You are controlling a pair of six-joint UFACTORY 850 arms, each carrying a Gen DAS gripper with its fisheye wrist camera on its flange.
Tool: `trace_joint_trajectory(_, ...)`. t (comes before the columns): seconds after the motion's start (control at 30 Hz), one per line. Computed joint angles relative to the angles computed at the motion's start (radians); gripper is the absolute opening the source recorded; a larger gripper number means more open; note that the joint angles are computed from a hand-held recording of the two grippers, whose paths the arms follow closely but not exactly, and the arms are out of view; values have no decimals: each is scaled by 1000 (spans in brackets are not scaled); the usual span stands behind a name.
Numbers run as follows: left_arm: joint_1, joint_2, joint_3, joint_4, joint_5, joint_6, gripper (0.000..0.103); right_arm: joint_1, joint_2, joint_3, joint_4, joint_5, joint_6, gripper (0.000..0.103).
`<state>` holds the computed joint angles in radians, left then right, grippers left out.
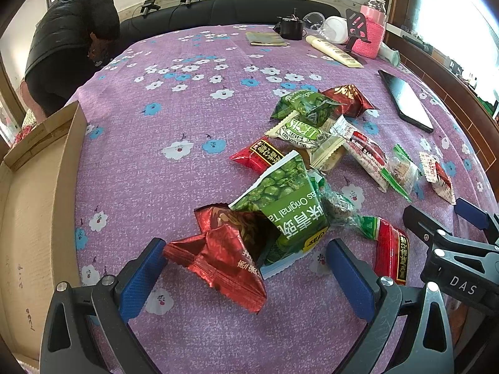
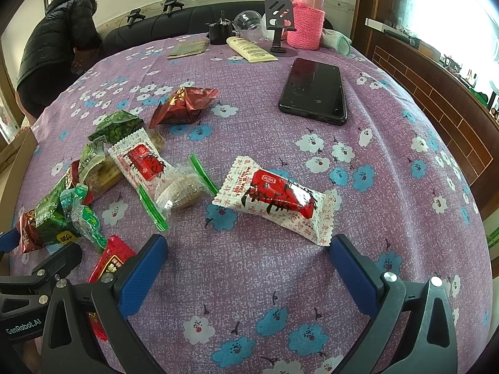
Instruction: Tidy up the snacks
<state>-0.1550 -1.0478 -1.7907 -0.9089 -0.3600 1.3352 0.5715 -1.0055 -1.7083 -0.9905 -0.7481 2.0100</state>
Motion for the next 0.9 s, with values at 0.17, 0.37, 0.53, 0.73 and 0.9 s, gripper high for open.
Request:
trace_joint_trajectory(0.17, 6, 12, 22, -33, 12, 39, 103, -3, 17, 29, -32, 20, 41, 103)
trace_joint_trajectory(0.37, 6, 23, 40, -90, 32, 105, 103, 0, 27, 46, -63, 36, 87, 103)
trace_joint_trajectory(0.53, 11, 40, 65, -153, 35, 181, 103, 5, 45, 76, -137, 45, 169, 103)
trace_joint_trajectory(0.73, 39, 51, 63, -155, -29, 187, 100, 53, 90, 152, -455, -52, 413, 103)
trace_joint_trajectory(0.9, 76, 33, 2, -80, -138, 105, 83, 65, 137, 243, -654, -82, 673, 103)
